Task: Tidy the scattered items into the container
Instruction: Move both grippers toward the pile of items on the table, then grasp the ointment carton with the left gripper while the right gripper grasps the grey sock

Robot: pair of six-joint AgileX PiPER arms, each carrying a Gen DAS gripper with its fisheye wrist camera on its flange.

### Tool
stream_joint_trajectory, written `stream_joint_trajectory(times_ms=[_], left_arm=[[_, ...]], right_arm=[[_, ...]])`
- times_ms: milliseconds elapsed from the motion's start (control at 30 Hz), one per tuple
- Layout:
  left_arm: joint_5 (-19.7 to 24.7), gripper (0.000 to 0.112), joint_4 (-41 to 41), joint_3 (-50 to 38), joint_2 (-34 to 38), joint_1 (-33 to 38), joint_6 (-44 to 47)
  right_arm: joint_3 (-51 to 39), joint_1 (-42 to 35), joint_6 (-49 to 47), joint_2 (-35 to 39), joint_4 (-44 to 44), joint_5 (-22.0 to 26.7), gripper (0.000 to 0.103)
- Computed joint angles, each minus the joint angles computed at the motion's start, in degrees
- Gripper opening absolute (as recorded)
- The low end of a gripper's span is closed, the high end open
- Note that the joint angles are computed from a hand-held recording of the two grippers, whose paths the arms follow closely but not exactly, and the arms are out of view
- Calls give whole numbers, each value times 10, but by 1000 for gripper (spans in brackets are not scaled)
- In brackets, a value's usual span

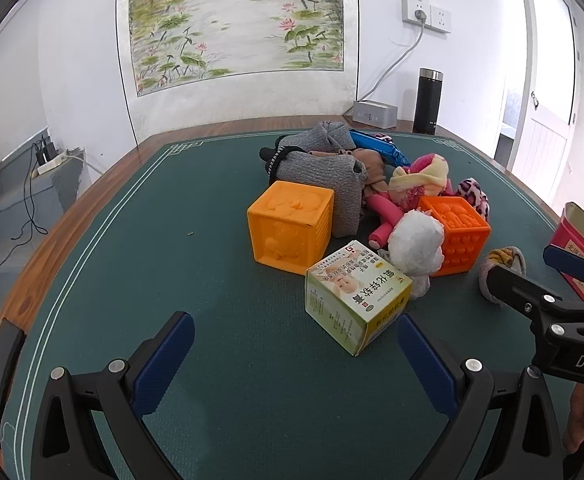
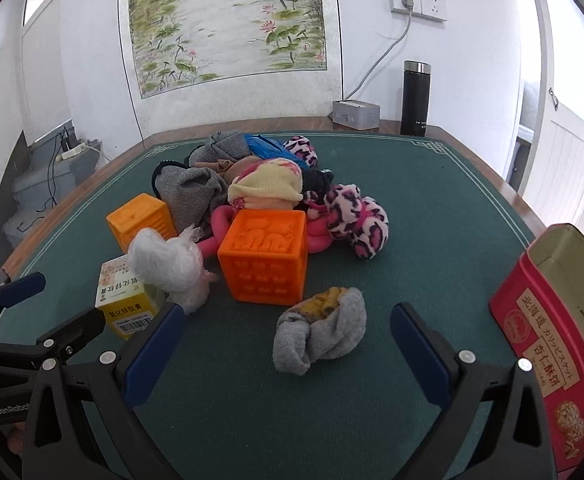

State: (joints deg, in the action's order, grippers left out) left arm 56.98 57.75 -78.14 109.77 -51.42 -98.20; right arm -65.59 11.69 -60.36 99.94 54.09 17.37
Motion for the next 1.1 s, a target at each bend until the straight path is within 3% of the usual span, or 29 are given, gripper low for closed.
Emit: stream_joint_trajectory(times_ms=[133,767,900,1100], left_arm=[[0,102,-3,-2,0,0,4],[-26,102,-25,-1,4,16,12],[-57,102,-47,-2,6,32,30],[-65,102,-75,-30,18,54,92]], right_arm=[[-4,-7,1,4,7,8,103],[-29,2,139,24,-133,8,103],[-35,4,166,30,-161,12,103],[-40,0,171,35,-167,18,103]])
